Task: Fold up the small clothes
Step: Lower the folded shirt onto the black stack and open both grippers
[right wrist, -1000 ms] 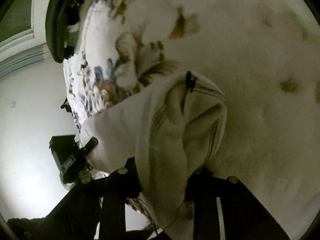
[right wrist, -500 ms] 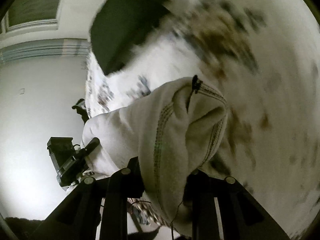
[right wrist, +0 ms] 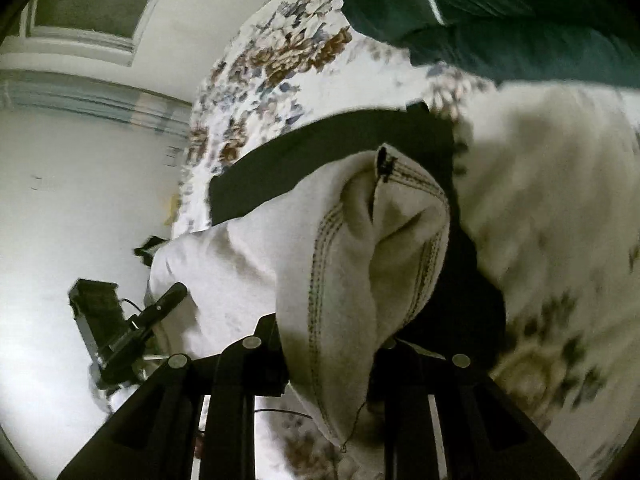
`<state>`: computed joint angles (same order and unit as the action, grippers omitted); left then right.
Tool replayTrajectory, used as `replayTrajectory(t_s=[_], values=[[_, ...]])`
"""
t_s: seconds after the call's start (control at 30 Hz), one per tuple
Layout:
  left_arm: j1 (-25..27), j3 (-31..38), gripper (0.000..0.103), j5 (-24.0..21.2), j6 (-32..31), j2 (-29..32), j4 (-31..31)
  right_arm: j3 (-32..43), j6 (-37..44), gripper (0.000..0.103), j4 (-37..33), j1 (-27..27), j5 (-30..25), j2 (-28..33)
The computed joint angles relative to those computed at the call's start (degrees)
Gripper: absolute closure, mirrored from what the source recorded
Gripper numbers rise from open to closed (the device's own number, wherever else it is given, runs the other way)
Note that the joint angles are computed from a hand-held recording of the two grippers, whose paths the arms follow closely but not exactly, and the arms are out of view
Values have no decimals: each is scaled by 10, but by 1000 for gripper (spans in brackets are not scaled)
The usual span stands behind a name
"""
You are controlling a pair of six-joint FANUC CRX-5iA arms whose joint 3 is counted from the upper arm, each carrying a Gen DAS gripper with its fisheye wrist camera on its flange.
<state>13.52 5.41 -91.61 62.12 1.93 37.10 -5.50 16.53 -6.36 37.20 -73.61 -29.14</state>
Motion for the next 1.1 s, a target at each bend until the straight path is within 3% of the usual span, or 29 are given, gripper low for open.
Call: replayTrajectory(t_s=[0.1, 0.17, 0.23, 0.27, 0.33, 0.4, 0.43, 0.5, 0.6, 0.77, 0.97, 1.1], values=[[-27, 30, 76, 0, 8, 20, -63, 36, 62, 77, -37, -54, -43, 57], [-39, 39, 59, 18, 1, 10, -104, 45, 69, 71, -38, -60, -60, 71], [-45, 39, 48, 35, 1, -5, -131, 46, 37, 50, 1, -17, -90, 71], [-48, 37, 42, 47, 2, -15, -146, 47, 17, 47, 29, 8, -108, 72], [-53, 26, 41, 75, -3, -40, -168, 53, -23, 32, 83, 64, -163, 77], [-60, 17, 17, 91, -2, -62, -192, 57, -65, 22, 137, 123, -235, 86], [-65, 12, 1, 96, 3, -76, -208, 60, -85, 8, 161, 155, -276, 96], [-69, 3, 0, 101, 12, -99, -224, 64, -119, 0, 186, 203, -335, 105], [-82, -2, 0, 105, 30, -131, -258, 75, -163, 0, 209, 265, -405, 120], [-83, 2, 0, 73, 36, -185, -260, 123, -228, 0, 253, 355, -498, 140], [-43, 42, 0, 4, 13, -241, -219, 260, -308, 0, 313, 498, -641, 195], [31, 77, 0, -53, -28, -275, -163, 410, -302, 0, 388, 592, -759, 280]])
